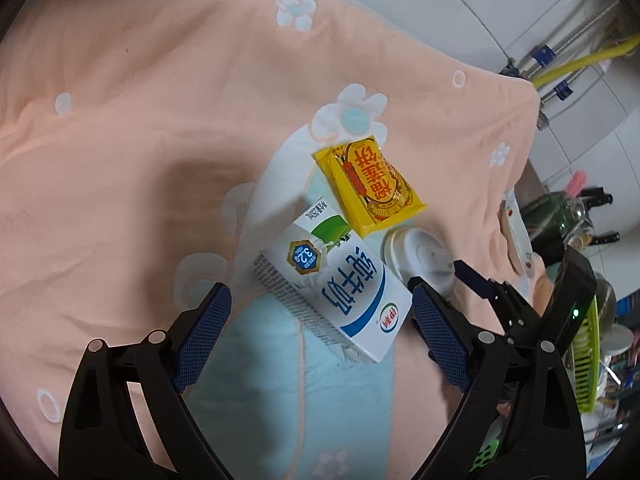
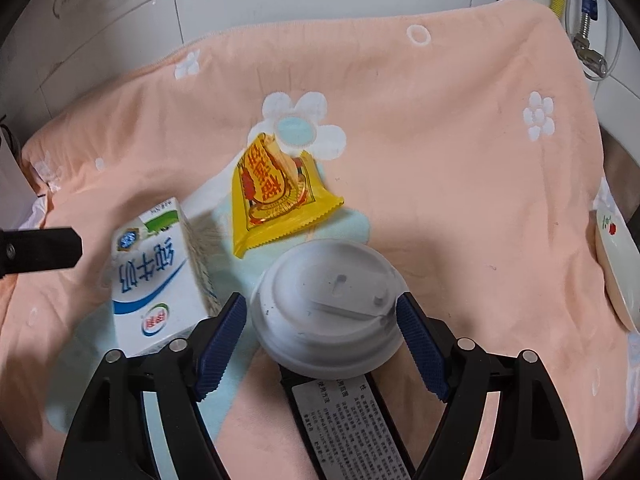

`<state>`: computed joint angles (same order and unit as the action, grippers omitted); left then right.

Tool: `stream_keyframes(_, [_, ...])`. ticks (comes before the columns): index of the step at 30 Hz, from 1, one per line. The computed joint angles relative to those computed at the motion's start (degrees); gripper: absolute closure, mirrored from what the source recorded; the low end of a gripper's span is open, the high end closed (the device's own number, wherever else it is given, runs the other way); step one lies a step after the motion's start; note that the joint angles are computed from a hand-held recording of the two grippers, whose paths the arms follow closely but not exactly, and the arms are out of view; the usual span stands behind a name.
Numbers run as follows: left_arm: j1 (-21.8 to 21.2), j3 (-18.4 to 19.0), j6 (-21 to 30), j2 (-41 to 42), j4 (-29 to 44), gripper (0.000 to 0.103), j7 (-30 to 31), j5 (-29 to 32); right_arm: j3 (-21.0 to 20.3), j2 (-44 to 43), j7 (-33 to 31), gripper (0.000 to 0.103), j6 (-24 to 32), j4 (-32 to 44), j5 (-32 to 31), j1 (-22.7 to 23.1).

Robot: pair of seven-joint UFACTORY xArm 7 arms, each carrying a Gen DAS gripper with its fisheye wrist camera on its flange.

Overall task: Collect trash
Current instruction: 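Grasp the white milk carton with the left gripper while the right grasps the white cup lid, then lift the milk carton and lid and carry them toward the green basket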

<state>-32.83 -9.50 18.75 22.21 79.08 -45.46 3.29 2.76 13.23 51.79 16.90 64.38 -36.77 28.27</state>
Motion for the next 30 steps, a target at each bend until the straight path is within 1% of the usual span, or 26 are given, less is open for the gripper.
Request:
stream_keyframes(1, [-0.03,-0.09,0.4,0.58,0.71,0.012,-0.16,-0.26,-0.19,0.08,0.34,0.035,0.08,0.05,-0.38,0.15])
stream_keyframes(2, [-0.16,-0.07,0.85,1.1,1.38,0.012,-0.42,-0.39,-0.32,0.08,0.61,0.036,0.21,0.07,-0.72,0.27])
stream_keyframes(6, [-1.13,0.6,2.31,3.08,4.11,0.012,-2.36,-0.36,-0.45,-1.13,1.76,0.036,-0.93,-1.24,-1.73,0.13])
stream_keyframes(9, [-1.87,1.25,3.18,4.59,6.06,0.012,-4.37,-0.11,-0.53,-2.9,4.1,0.037,-1.2,-2.8,-3.86,0.26])
stream_keyframes(13, [-2.9,2.24,4.31,6.93,8.94,0.012,-7.77,0.43,0.47,-7.05,8.13,0.037,-2.22,-6.7,-7.47,-0.67])
stream_keyframes(17, [-3.94,3.27,6.92,9.69,12.75,0.012,-11.22,1.26,2.79,-11.78,12.64,0.038,-2.98,-11.01,-11.55,-2.86])
stream_keyframes(19, [-4.94,4.41,8.72,11.23,15.14,0.012,-13.25,2.53,4.13,-13.67,14.46,0.038,-3.51,-12.87,-13.02,-4.19])
stream_keyframes(25, [-6.32,5.7,14.39,15.05,21.26,0.012,-16.28,5.42,8.58,-19.26,17.22,0.038,-4.11,-18.41,-14.31,-8.22])
stream_keyframes(28, [-7.54,6.23,18.24,16.67,24.73,0.013,-16.15,7.85,10.61,-21.52,17.52,0.038,-4.43,-20.81,-13.36,-10.11])
stream_keyframes(30, [-7.86,6.27,18.63,16.65,24.8,0.015,-15.8,9.0,12.04,-23.3,17.24,0.038,-3.89,-22.35,-12.43,-11.17])
